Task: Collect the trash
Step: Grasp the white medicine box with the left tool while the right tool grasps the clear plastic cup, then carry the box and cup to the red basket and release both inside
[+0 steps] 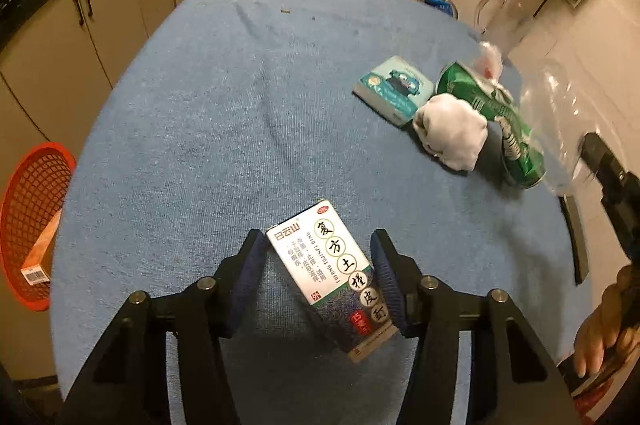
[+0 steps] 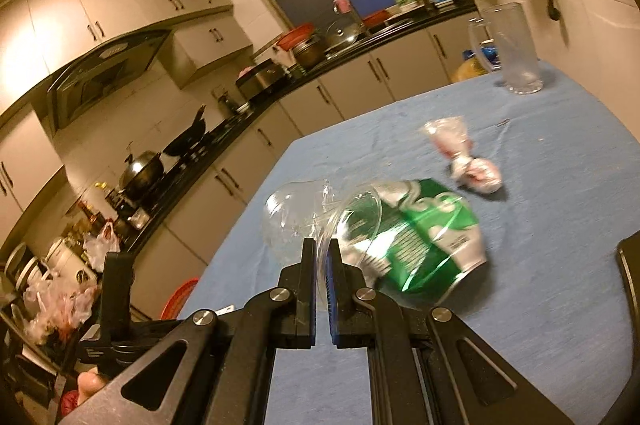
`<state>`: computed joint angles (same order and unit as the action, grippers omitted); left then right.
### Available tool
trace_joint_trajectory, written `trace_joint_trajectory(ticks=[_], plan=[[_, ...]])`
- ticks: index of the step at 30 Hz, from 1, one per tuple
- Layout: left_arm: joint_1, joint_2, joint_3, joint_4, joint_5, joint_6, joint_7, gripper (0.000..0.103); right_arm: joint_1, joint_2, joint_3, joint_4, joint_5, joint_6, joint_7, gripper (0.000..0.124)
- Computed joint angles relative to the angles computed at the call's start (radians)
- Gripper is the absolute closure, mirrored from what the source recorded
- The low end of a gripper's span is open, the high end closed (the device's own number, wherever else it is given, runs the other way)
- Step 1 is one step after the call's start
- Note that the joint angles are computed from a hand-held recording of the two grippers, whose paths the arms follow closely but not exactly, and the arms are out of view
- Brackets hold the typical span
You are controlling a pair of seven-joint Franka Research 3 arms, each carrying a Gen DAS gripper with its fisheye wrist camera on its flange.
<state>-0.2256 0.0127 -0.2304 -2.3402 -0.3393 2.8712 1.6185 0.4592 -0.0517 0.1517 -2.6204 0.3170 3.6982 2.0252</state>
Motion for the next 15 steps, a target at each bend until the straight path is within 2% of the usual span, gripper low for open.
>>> trace_joint_trajectory(ticks=[3,5,11,15], plan=[[-0.007,-0.023,-0.003,-0.024,-0.137,0.032,0.12,0.061,0.01,0.001,0.017,0.015,0.037,-0.016,-0.045,0.118],[-0.018,-0.037,0.005,-0.035,-0.241,0.043,0.209,0.062,0.018,0.007,0.027,0.03,0.066,-0.028,-0.078,0.118],[-0.039,-0.075,0.033,-0.053,-0.344,0.028,0.31,0.063,0.039,0.022,0.037,0.06,0.115,-0.04,-0.123,0.118],[-0.068,-0.096,0.05,-0.066,-0.388,0.063,0.348,0.065,0.055,0.03,0.049,0.083,0.173,-0.043,-0.179,0.118]])
